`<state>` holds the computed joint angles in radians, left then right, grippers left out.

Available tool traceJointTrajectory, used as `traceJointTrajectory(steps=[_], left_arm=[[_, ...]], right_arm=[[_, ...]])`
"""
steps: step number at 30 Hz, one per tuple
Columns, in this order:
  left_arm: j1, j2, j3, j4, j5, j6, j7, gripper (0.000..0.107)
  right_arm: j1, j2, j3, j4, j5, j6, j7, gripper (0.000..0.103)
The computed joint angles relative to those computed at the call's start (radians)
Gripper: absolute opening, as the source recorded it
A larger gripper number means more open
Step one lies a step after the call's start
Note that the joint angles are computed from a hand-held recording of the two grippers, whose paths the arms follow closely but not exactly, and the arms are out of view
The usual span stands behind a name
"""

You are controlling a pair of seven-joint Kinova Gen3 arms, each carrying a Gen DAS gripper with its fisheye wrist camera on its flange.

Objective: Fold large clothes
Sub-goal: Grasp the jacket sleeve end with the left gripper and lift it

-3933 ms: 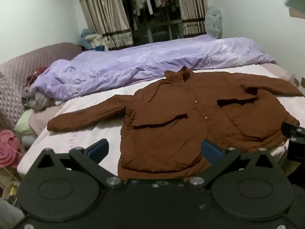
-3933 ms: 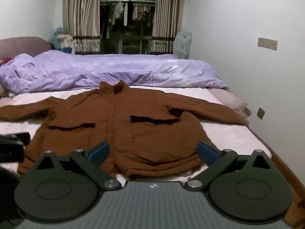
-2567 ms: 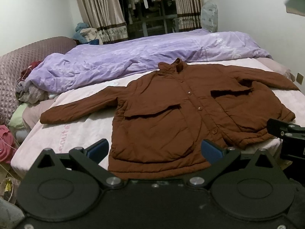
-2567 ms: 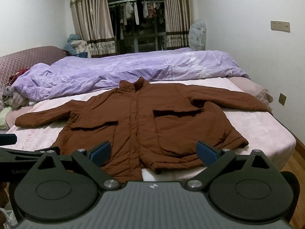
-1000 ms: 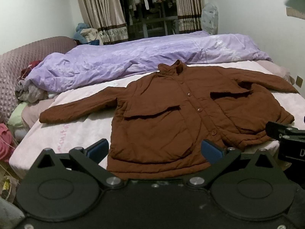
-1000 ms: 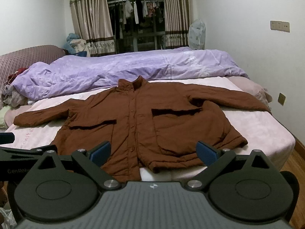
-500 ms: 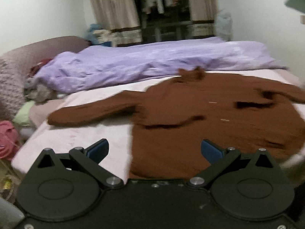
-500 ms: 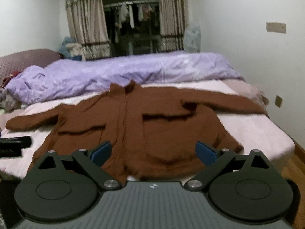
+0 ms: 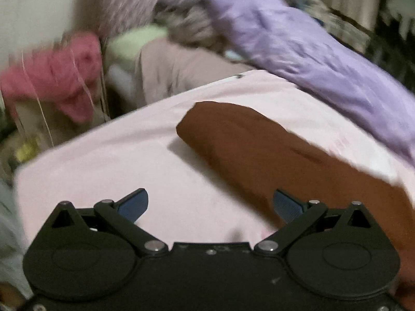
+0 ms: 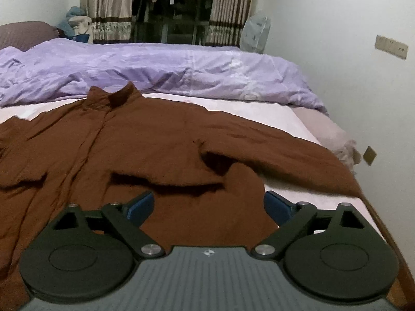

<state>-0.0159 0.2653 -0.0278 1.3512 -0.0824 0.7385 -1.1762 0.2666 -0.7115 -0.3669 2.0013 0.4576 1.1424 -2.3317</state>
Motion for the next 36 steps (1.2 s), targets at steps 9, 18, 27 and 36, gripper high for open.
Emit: traceJointTrajectory(steps=[9, 18, 27, 36], left_arm=[[0.067, 0.271, -0.040, -0.324, -0.116, 0.133, 0.082, 0.098], [0.146, 0.200, -0.049, -0.280, -0.172, 0.029, 0.075, 0.007], [0.345, 0.027, 0.024, -0.193, -0.110, -0.150, -0.051, 0.006], [0.491, 0.071, 0.306, -0.216, 0.119, -0.249, -0.310, 0.006]], right_arm=[[-0.065, 0.162, 0.233, -0.026, -0.003, -0.114, 0.103, 0.100], [-0.039, 0.228, 0.322, -0.046, 0.008, -0.171, 0.213, 0.090], [0.045, 0.225, 0.370, 0.009, 0.042, -0.285, 0.201, 0.090], [0.113, 0.217, 0.337, 0.030, 0.049, -0.306, 0.152, 0.090]])
